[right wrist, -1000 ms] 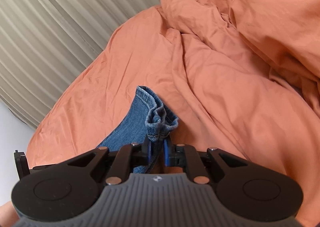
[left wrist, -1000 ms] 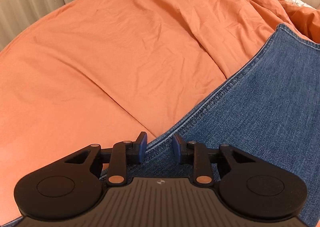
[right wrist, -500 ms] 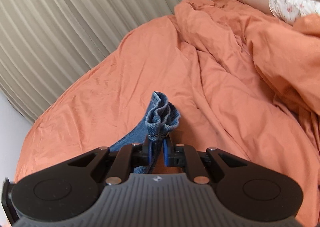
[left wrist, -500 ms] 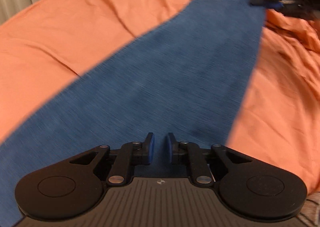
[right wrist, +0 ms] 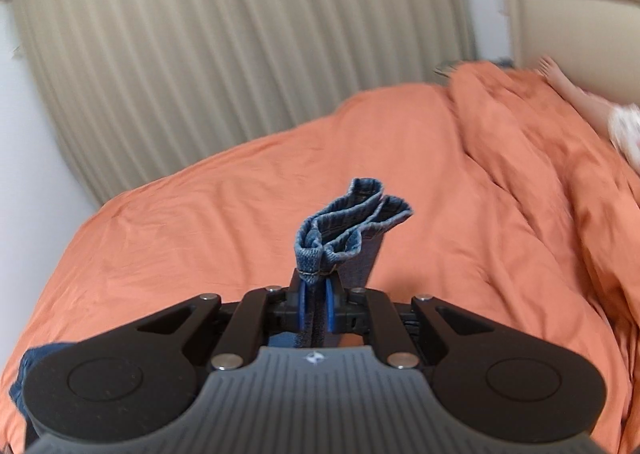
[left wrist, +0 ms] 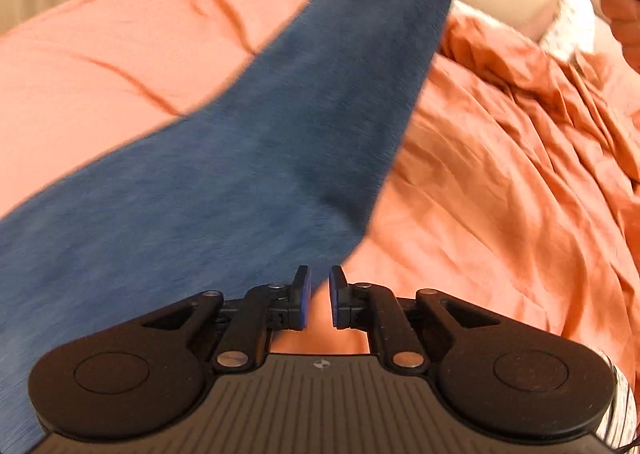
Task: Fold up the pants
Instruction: 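Lift the hems with the right tool and fold them toward the waistband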
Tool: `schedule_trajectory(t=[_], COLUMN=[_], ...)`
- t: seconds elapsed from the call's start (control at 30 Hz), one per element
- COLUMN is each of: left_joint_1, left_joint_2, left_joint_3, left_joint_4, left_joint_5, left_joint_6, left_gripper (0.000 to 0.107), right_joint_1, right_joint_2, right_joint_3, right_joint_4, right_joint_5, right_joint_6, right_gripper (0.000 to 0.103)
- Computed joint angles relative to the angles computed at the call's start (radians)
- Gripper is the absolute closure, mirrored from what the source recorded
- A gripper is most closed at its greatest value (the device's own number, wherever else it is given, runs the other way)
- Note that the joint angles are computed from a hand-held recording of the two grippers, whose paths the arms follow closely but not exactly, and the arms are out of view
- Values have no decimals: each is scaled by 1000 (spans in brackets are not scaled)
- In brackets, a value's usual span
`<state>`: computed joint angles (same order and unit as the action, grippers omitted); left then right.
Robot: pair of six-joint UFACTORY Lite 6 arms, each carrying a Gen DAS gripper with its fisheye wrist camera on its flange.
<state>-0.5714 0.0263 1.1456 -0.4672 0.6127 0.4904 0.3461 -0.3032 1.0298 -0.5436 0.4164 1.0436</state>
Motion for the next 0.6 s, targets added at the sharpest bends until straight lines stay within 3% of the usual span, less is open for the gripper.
schedule_trajectory(t=[0.27, 0.43, 0.6], left_joint_1=[377, 661, 903], left_joint_2=[-288, -370, -401], left_joint_3=[-115, -182, -250], left_joint_4=[-30, -125, -188], left_joint_5=[172, 261, 356], left_joint_6=[139, 319, 479], left_gripper=[93, 90, 90], right_joint_1=[402, 548, 661], right_joint_2=[378, 716, 1110], right_joint_3=[479, 814, 1159], right_joint_4=[-222, -175, 31], right_joint_5=[221, 253, 267], right_joint_6=[262, 285, 155], right_gripper=[98, 98, 98])
